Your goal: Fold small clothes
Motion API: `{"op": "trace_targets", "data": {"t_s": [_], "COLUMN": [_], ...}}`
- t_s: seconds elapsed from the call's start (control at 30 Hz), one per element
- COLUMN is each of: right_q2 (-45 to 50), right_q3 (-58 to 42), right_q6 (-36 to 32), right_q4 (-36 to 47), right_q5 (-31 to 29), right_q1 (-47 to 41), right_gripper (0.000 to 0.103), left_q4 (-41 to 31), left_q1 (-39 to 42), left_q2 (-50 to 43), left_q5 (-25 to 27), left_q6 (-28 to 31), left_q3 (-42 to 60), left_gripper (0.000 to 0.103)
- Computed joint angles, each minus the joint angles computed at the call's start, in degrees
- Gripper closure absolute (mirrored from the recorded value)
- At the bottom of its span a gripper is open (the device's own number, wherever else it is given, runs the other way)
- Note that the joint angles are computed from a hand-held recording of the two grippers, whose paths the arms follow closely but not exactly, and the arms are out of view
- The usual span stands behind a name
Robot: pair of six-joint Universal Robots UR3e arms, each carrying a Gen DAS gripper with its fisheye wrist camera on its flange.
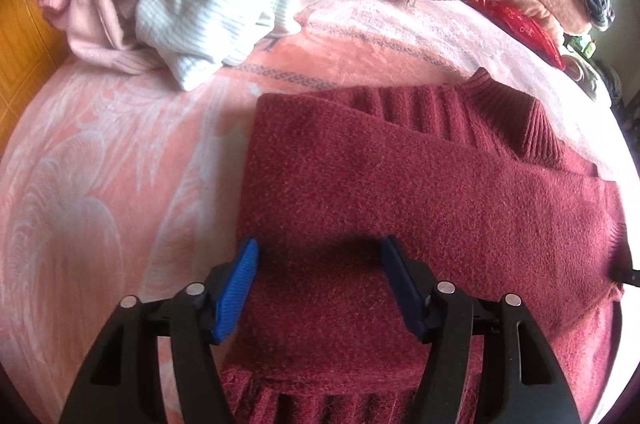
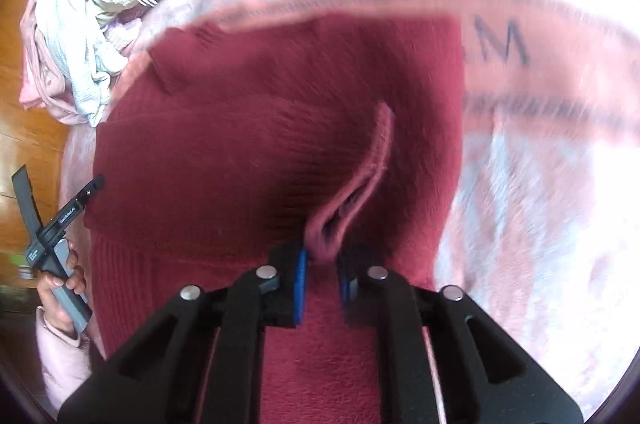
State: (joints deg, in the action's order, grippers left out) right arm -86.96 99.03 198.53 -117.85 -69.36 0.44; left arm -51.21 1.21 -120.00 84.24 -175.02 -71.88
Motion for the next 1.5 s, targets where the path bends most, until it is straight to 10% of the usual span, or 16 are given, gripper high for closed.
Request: {"op": "trace_targets", "data": {"t_s": [0.1,0.17,0.27,0.4,0.73,0.93,1.27,1.5], "right_q2": [-2.6,-1.7,0.9,3.0,3.1,-2.8,-34.1,-47.5], "right_q3": [3.3,-0.8,-4.2,-5.7,-1.8,-4.8,7.9,12.2], "right_q6": [0.4,1.1,1.5,0.4,2.9,1.5,-2.4,8.5], "right_q4": [-2.1,-0.5,1.1,1.7,-2.2,6.2,31.1,40.4], "right_q5": [7.1,2.4,-0.1,-2.7,-3.7,-6.0,-2.0,-4.3], "right_q1": [-4.6,-2.8,-1.4,0.4,0.2,1.0,-0.1,14.7], "right_gripper": [0.041,0.039,0.049,0.095,0.096,0.069,0.064,0.052], "left_q4": [0.9,1.2,1.9,1.4,1.2,-3.8,-17.6,-43.3], "left_q1": [-0.9,-1.1,-1.4,-1.6,-0.9,0.2,14.6,38.6], "left_q2": [0.2,0.2,0.1,0.4,-1.0,3.4,40.2,68.2], "left_q5": [1.2,1.2,1.5,1.4,-4.0,-4.9,-6.1,-8.4], "left_q6": [0.1,-0.2,-0.5,0.2,3.8,4.4,18.4,41.6], "left_q3": [-0.5,-0.6,-1.1,-1.1,-1.0,-2.3,-31.8,-44.1], "left_gripper": [0.038,0.037,0.036,0.035,0.027,0.028,0.019,0.019]}}
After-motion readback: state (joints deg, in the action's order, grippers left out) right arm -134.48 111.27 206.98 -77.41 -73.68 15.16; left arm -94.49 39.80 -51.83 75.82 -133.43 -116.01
